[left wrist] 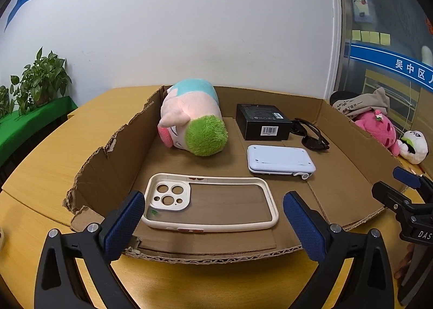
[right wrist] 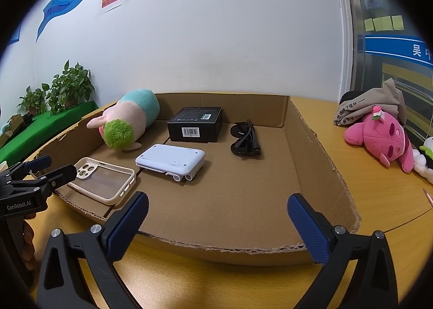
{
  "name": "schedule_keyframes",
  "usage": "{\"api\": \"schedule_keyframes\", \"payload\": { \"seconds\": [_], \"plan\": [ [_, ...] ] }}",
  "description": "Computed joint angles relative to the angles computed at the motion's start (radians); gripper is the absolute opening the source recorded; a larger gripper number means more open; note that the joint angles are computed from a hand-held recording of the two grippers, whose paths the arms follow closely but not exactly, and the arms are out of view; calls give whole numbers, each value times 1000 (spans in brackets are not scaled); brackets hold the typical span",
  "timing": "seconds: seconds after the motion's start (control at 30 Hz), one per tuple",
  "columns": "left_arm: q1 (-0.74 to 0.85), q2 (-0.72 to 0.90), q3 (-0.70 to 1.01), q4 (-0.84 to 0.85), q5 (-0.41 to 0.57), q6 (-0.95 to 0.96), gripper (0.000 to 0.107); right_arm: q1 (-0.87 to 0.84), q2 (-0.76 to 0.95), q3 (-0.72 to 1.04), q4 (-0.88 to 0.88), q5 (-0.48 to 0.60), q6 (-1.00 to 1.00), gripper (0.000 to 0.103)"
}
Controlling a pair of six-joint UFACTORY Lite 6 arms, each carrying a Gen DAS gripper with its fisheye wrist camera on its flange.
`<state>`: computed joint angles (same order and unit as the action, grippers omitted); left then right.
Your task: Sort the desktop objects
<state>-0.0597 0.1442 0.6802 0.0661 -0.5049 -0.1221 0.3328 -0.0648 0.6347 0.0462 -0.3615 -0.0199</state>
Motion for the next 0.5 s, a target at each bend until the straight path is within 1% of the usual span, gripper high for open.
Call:
{"api": "schedule_keyframes", "payload": {
  "seconds": [0.5],
  "plan": [
    [0, 0, 1, -1, 1, 1, 103, 0, 0, -1, -1, -1, 1, 102]
  ]
}}
